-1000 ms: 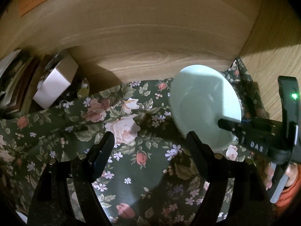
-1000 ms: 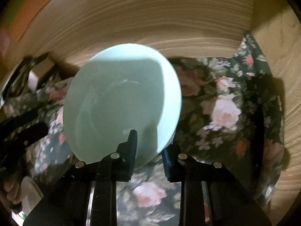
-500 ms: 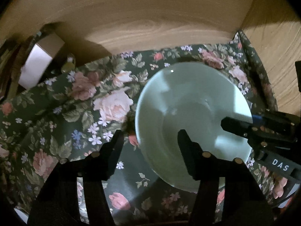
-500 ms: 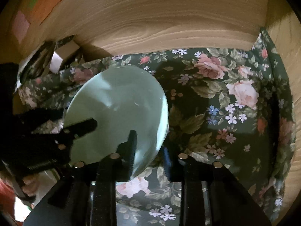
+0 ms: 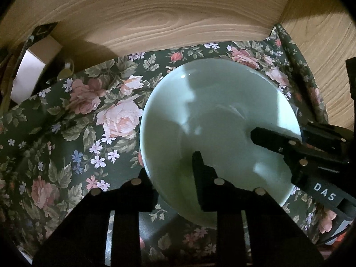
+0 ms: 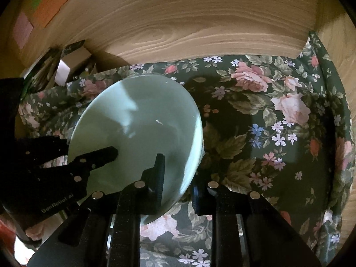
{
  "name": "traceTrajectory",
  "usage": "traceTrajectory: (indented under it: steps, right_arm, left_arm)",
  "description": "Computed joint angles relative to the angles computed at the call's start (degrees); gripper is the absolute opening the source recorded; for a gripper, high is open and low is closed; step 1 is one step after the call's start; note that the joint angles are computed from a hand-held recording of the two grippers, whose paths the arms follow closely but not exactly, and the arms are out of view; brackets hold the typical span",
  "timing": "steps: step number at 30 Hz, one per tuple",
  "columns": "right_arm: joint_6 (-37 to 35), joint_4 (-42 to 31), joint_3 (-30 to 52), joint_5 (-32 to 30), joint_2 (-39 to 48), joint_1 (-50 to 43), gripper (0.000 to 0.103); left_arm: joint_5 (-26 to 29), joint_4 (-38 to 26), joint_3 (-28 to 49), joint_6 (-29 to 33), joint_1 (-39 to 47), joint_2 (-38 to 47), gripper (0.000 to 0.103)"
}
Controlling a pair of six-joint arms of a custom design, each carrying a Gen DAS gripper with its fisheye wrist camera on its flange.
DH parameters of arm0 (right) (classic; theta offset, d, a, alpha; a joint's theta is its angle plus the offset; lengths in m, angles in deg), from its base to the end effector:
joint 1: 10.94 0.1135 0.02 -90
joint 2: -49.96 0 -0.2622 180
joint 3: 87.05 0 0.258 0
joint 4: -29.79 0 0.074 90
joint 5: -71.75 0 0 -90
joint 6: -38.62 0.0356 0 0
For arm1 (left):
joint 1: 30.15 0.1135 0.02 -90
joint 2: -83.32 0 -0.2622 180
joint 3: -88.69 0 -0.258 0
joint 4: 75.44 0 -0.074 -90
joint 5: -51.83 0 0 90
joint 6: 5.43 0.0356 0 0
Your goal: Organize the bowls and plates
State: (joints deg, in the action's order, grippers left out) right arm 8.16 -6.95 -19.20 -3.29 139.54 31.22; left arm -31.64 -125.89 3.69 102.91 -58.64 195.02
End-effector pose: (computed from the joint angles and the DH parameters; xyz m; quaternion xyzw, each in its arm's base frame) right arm 0.2392 0.2042 0.1878 0.1791 0.9379 0.1298 0.2672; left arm 0.3554 -0.1975 0.1822 0.3992 0.8935 -0.0731 0.1920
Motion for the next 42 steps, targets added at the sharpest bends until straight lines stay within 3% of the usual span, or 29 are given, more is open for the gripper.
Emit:
traceTrajectory:
  steps: [6, 22, 42]
  right_arm:
    - [1.0, -1.6, 0.3, 2.3, -2.7, 1.6, 0.019]
    - [2.9, -12.2, 10.1, 13.0, -4.5, 10.8, 0.019]
    - [3.0, -17.3, 28.6, 18.5, 7.9, 20.7, 0.019]
  left_arm:
    - [1.2, 0.2, -1.9, -0.4, 0.5, -3.5, 0.027]
    - [7.3, -1.0, -9.2, 1.6, 7.2, -18.6, 0.027]
    - [15.0, -6.9, -15.8, 9.6, 23.6, -33.9, 0.027]
